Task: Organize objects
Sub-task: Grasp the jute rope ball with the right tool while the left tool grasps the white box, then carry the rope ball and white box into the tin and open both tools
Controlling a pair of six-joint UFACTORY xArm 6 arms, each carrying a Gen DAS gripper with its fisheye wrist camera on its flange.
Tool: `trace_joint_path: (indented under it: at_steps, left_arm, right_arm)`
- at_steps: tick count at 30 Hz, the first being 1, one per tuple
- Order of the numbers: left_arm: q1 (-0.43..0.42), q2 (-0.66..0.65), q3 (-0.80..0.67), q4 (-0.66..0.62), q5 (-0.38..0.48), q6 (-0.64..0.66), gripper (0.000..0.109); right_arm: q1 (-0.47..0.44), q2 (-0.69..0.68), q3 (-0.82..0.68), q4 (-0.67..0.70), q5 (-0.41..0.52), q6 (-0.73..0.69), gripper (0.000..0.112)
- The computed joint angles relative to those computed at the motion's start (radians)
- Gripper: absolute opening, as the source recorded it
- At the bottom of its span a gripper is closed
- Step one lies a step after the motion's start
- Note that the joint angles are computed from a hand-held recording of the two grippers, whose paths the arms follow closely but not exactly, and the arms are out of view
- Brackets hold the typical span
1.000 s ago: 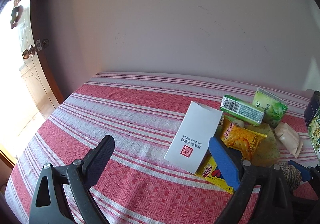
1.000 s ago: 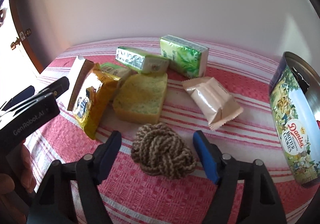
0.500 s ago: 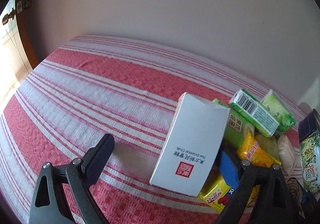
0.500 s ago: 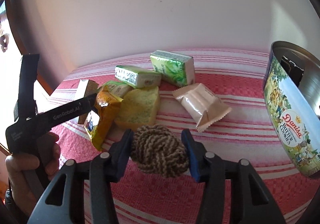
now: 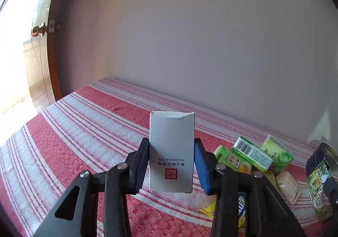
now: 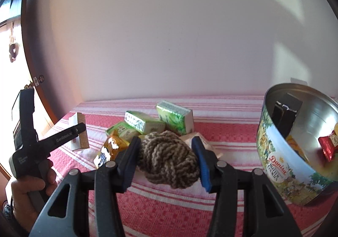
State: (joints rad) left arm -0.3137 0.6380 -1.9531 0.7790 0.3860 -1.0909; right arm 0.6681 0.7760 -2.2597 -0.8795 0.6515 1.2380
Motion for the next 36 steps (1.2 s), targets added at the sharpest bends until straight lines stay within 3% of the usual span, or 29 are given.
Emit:
trace_joint_path:
  at_steps: [2, 6, 11, 18, 28, 36]
  left_arm:
    - [-0.005, -0.043, 0.052, 0.127, -0.023, -0.120, 0.043]
    - [-0.036, -0.053, 0.057, 0.190, -0.025, -0.184, 0.043]
    - [-0.081, -0.053, 0.051, 0.218, 0.001, -0.154, 0.043]
    - [-0.113, -0.090, 0.104, 0.276, 0.013, -0.216, 0.043]
    - [-0.207, -0.086, 0.090, 0.294, 0.036, -0.220, 0.044]
    - [-0.291, -0.016, -0.024, 0.240, 0.066, -0.163, 0.044]
  right_arm:
    - [0.015, 0.000, -0.012, -0.087, 0.009, 0.047, 0.051]
    - [0.040, -0.003, -0.034, -0.211, 0.077, 0.056, 0.051]
    - [0.036, -0.054, 0.036, -0.248, 0.030, 0.087, 0.051]
    - [0.032, -0.128, 0.138, -0.251, 0.086, 0.076, 0.051]
    - [-0.003, -0.312, 0.399, -0.333, 0.098, 0.190, 0.051]
    - [-0.032, -0.462, 0.585, -0.379, 0.133, 0.273, 0.051]
